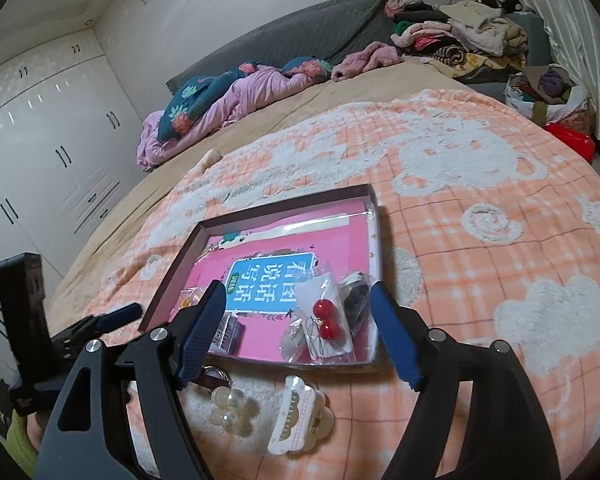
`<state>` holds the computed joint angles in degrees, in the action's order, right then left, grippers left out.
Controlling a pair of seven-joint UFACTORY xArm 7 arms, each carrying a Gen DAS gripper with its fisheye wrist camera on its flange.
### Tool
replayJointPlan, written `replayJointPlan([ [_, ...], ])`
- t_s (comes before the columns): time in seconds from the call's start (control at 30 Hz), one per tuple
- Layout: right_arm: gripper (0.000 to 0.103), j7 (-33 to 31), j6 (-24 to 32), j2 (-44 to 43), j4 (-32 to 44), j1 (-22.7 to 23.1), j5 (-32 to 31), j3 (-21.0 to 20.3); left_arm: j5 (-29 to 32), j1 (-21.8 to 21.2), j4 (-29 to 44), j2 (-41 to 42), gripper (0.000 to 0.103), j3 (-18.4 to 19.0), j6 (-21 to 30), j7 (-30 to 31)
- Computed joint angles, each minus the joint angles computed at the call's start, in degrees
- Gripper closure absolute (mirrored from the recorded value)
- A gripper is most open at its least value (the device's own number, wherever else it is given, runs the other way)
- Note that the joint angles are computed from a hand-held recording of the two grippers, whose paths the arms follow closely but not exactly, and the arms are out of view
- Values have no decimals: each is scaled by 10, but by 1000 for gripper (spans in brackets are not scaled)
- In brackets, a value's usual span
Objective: Organize jewelry
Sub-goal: 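Carry the pin box and red bead bag into the tray and open both tools, then withdraw both tools from the tray toward the remaining jewelry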
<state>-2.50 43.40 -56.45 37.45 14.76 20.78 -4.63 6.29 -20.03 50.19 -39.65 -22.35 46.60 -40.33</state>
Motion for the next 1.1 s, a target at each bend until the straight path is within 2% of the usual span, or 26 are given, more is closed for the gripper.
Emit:
replayJointPlan([
  [0.13,28,10,16,-28,1,-12,-11,5,18,17,8,-26,9,-15,25,-21],
  [0.33,25,24,30,-62,6,-19,-24,12,7,10,7,-60,9,-6,30,-16],
  [0.93,25,49,67,-105,38,-3,-47,45,-9,47,4,-166,9,-3,72,4],
  [1.1,25,52,70,-106,39,6,-49,55,-22,48,-8,-193,9,8,86,18],
])
